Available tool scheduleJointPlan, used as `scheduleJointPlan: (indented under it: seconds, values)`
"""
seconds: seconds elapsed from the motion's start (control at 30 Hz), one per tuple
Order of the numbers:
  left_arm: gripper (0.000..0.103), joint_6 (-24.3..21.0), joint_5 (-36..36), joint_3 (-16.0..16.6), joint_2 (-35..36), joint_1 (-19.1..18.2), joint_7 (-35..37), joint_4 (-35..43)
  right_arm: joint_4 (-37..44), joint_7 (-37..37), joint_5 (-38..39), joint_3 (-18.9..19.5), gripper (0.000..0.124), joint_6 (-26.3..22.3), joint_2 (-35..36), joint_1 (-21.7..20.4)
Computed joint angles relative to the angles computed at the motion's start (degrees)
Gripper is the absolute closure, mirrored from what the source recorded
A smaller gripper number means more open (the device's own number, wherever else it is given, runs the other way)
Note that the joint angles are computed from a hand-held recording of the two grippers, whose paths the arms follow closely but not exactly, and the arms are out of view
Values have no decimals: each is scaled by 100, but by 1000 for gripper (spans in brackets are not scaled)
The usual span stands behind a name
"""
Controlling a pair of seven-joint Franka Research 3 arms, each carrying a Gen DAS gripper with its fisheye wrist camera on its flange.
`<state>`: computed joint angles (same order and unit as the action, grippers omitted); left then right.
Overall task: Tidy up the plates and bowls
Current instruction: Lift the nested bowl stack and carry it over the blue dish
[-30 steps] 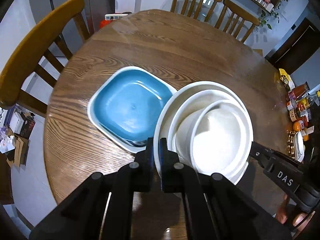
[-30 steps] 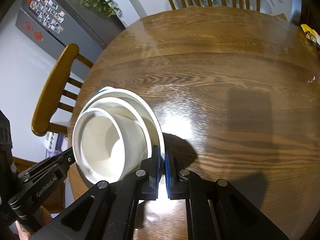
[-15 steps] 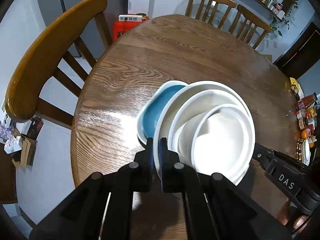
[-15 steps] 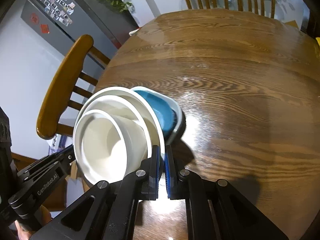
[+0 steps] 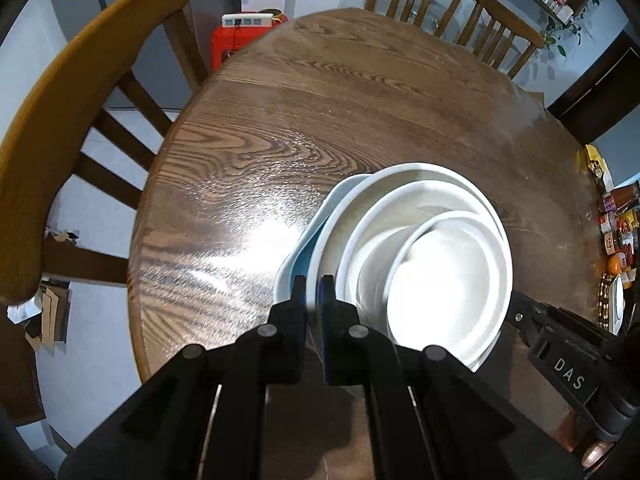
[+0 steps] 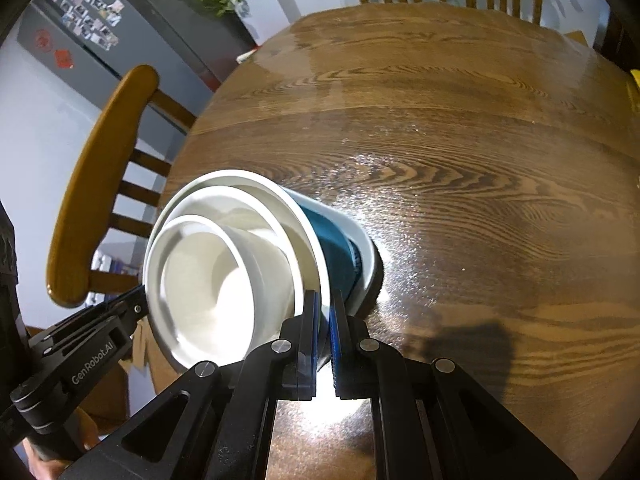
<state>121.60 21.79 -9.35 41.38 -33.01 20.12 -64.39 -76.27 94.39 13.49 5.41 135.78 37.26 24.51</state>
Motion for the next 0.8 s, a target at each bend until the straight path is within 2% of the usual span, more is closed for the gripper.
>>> scheduleJointPlan:
  seconds: [0.57, 0.8]
  values:
    - [102, -75, -372, -73, 215, 141, 330, 291, 969, 306, -95, -64, 115, -733, 578, 9]
    - [102, 108, -401, -44, 175, 181, 337, 172, 1082, 409, -219, -126, 115, -674, 655, 91]
